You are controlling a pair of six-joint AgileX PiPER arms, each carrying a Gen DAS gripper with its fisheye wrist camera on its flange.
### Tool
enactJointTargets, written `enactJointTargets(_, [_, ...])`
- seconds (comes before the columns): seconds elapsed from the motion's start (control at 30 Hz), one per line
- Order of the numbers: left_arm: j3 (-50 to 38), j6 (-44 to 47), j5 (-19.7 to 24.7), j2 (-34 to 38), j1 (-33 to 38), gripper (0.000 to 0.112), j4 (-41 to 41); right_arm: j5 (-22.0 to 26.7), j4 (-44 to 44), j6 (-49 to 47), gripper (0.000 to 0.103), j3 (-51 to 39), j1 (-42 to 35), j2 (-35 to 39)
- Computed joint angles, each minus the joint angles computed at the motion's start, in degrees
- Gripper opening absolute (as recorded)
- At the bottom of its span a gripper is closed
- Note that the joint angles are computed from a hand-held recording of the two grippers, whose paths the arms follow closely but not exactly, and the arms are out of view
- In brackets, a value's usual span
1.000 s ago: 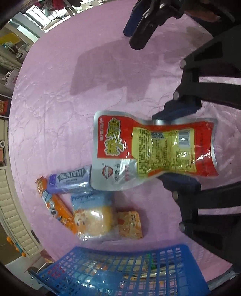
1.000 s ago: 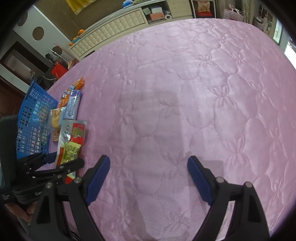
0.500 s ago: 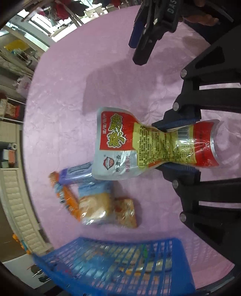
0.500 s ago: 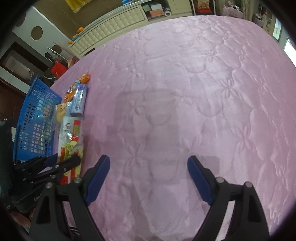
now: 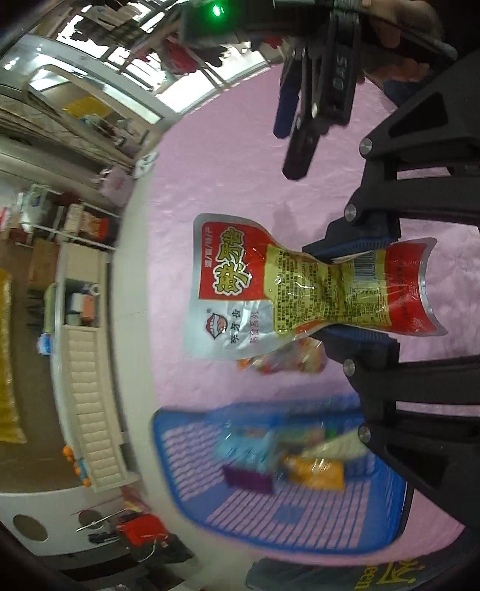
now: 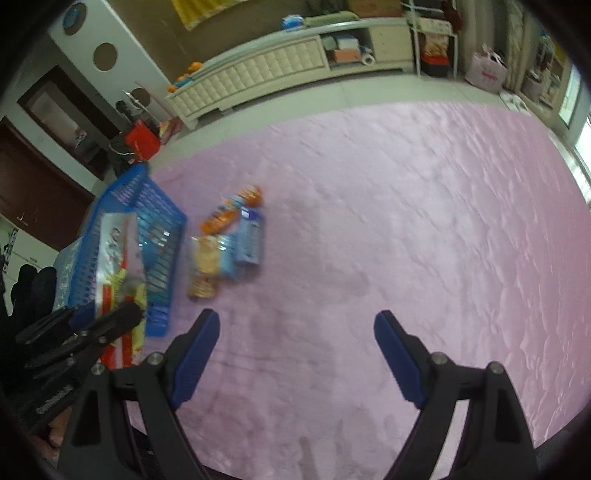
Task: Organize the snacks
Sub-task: 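Carry the pouch with the left tool while the right tool grasps the round cake packet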
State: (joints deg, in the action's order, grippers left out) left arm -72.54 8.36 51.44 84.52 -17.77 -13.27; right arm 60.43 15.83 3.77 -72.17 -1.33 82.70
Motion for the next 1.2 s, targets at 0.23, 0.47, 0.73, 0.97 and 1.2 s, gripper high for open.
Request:
enactJointTargets(0.23, [-3.32,4.41,3.82,-2.31,8.38,0.032,-1.49,0.15,-0.18,4.12,0.088,-7.89,6.92,6.33])
enactJointTargets(0.47, [-6.43,9.73,6.40,0.72,17.53,0.032,-4.11,0.48,1.61,4.03,0.088,-13.53,11.84,14.51])
enactJointTargets(0.73, [-10.78,9.83,8.33,7.55,21.22,0.032,-4.00,2.16,8.78,2.08,0.085,-22.34,13.10,26.67])
enactJointTargets(0.97, [-13.25,9.76,8.36,12.93,21.57,0.032,-3.71,5.11,7.04,4.93,0.082,-31.09,14.14,36.16])
enactJointTargets(1.2, [-17.81,10.10,9.22,17.97,21.25,0.032,-3.76,6.86,1.79,9.25,0.072,-37.05,15.75,42.14])
